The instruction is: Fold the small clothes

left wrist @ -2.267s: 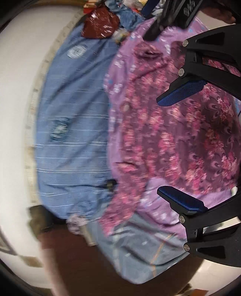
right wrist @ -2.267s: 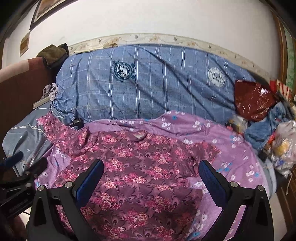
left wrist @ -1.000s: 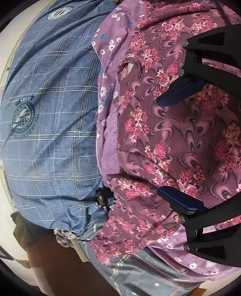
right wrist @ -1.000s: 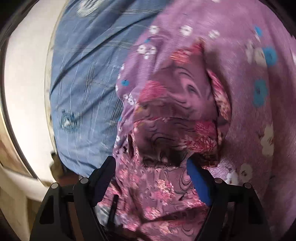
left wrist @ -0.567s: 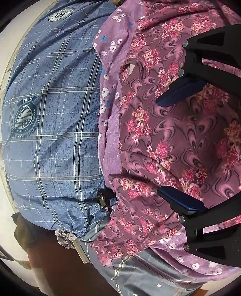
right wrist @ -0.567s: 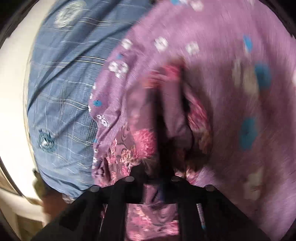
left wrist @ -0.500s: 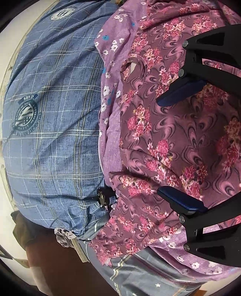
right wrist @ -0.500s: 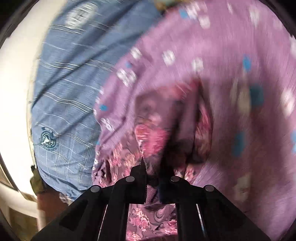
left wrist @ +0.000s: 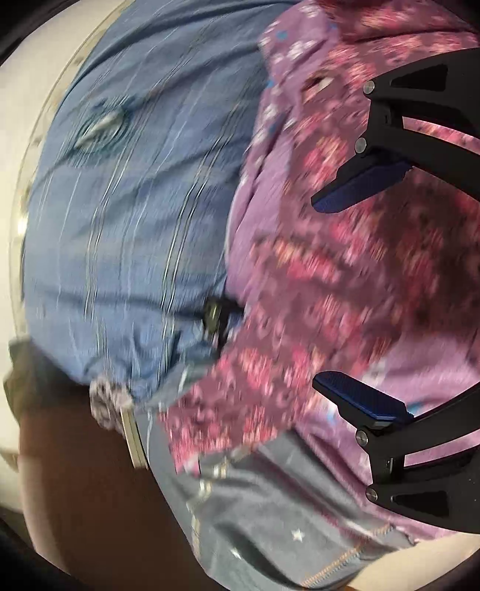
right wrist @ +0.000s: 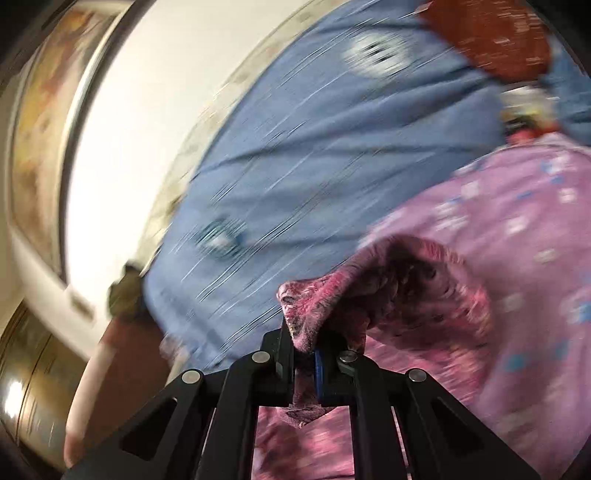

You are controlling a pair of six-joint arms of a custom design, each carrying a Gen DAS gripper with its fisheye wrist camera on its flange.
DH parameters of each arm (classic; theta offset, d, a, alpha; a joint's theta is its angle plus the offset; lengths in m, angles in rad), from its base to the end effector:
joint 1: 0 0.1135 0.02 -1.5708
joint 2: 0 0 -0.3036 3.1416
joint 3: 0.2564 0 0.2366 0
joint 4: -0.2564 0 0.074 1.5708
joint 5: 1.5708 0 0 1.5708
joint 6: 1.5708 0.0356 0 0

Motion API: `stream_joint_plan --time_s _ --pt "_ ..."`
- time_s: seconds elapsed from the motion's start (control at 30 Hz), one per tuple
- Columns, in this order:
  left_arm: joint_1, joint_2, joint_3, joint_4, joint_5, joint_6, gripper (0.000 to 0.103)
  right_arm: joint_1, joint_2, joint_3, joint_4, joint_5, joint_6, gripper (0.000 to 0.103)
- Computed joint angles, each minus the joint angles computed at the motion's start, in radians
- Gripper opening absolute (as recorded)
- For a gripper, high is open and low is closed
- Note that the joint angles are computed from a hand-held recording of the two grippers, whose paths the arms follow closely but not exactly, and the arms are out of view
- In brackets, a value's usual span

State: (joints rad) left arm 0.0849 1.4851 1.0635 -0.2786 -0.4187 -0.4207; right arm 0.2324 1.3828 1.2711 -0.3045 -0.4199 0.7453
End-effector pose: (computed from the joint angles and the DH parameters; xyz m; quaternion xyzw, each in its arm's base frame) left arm 0.3065 0.0406 0.3084 -0.3067 0.8368 0.1169 0.4382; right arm 0.2835 0.0820 0.4028 0.0979 0.8216 0.4048 0.3893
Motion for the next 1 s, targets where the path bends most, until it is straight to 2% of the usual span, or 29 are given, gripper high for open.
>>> stream_joint_plan --time_s 0.1,0.2,0.27,0.3,0.37,0.47,0.53,0.6,0.63,0.73,0.77,0.8,0.93,1.0 --pt "0.072 -0.003 0.008 -0.015 0.032 -0.027 0.088 0.161 0.087 0.003 0.078 0.015 0.046 0.007" --pt "0.138 -0.011 0.013 -0.038 0.061 -0.041 0.088 0.281 0.22 0.019 0.129 -0.036 0.098 0.023" --pt "0.18 -0.008 0.022 -0.044 0.084 -0.04 0.088 0.318 0.305 0.017 0.182 -0.144 0.144 0.063" --pt "0.202 -0.013 0.019 -0.043 0.095 -0.043 0.088 0.331 0.31 -0.016 0.233 -0.171 0.17 0.066" --pt "0.233 -0.013 0.019 -0.038 0.134 -0.043 0.088 0.332 0.308 -0.065 0.302 -0.189 0.158 0.066" --pt "0.248 -0.009 0.018 -0.036 0.188 -0.022 0.087 0.3 0.259 -0.137 0.335 -0.132 0.12 0.066" --pt "0.248 -0.006 0.019 -0.032 0.231 0.023 0.087 0.272 0.236 -0.153 0.293 -0.069 0.07 0.066" --pt "0.254 -0.006 0.014 -0.011 0.323 0.082 0.087 0.257 0.229 -0.147 0.218 0.005 0.005 0.064" --pt "0.259 -0.01 0.01 -0.004 0.385 0.118 0.087 0.239 0.235 -0.156 0.203 -0.01 -0.009 0.061" --pt "0.261 0.015 0.025 -0.042 0.602 0.203 0.086 0.191 0.244 -0.245 0.298 -0.125 0.005 0.056" --pt "0.259 0.024 0.029 -0.05 0.628 0.213 0.084 0.173 0.245 -0.277 0.337 -0.165 0.006 0.056" --pt "0.245 0.04 0.03 -0.055 0.64 0.233 0.084 0.158 0.245 -0.297 0.36 -0.193 0.007 0.056" --pt "0.179 0.126 0.068 -0.058 0.585 0.322 0.084 0.114 0.25 -0.338 0.426 -0.265 0.034 0.056" --pt "0.141 0.189 0.106 -0.074 0.569 0.351 0.084 0.092 0.26 -0.357 0.463 -0.336 0.052 0.056"
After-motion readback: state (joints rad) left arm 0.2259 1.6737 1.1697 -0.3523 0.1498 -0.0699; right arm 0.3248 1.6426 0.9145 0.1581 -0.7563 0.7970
